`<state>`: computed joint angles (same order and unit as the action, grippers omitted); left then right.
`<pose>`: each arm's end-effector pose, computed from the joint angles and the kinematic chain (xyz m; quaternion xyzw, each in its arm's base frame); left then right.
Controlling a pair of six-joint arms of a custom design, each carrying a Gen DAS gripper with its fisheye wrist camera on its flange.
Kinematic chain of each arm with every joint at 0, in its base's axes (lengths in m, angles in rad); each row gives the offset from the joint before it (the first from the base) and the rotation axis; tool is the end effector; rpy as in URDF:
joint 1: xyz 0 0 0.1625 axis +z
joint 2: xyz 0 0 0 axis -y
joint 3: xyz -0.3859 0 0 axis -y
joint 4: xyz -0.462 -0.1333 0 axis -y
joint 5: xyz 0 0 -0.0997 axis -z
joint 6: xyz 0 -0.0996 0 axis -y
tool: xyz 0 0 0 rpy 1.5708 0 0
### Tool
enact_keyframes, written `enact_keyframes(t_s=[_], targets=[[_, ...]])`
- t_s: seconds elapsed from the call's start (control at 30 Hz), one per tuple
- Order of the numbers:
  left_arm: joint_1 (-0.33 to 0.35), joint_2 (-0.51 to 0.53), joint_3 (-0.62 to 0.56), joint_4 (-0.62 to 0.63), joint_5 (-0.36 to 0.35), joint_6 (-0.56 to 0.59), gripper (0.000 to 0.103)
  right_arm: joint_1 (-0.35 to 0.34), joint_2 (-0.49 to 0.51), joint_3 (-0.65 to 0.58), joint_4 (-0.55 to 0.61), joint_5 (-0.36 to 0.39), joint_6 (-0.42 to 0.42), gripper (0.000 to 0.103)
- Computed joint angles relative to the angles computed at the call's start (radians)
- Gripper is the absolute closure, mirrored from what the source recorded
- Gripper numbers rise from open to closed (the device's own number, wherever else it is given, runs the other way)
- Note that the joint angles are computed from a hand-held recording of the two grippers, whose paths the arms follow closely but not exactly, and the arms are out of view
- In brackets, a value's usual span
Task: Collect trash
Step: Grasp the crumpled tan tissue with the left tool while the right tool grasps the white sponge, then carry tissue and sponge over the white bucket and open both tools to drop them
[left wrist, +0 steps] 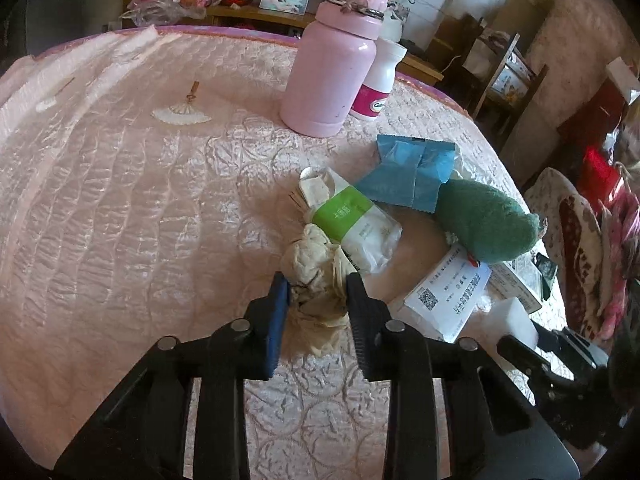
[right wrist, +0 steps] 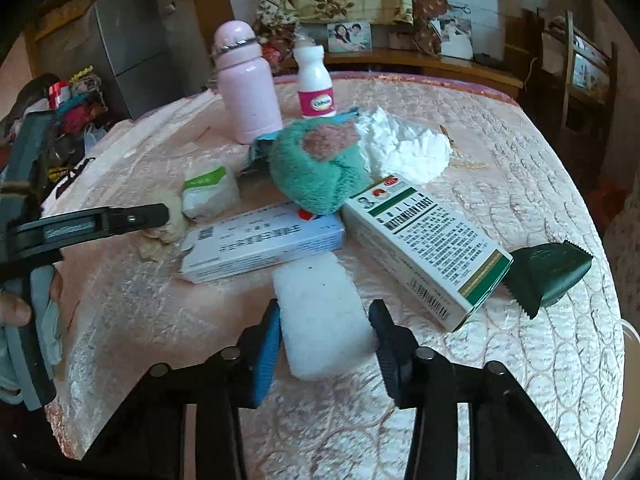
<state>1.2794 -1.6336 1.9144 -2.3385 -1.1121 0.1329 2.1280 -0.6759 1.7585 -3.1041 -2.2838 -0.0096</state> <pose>0.0120 -0.5774 0.3873 0.1454 0.9354 -0.2515 0.2014 0.3964 -0.5074 -0.0285 0.1805 -0.8988 0.2936 0.2709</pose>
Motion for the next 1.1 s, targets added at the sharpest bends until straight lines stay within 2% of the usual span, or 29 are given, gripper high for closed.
enact_keyframes(t_s=[0.23,0.6,1.1], targets=[[-0.046,-0.105,0.063,0.041,0.024,-0.01,0.085,0.032,-0.033,0.055,-0.032,0.014,0.006,0.064],[-0.198,-0.283,0.223,0.07,0.08,0.012,0.085,0.079,-0.096,0.145,-0.055,-0.018,0.081,0.064],[-0.335,-0.349,0.317,0.108,0.084,-0.026,0.085,0.109,-0.223,0.285,-0.108,-0.11,0.143,0.064]])
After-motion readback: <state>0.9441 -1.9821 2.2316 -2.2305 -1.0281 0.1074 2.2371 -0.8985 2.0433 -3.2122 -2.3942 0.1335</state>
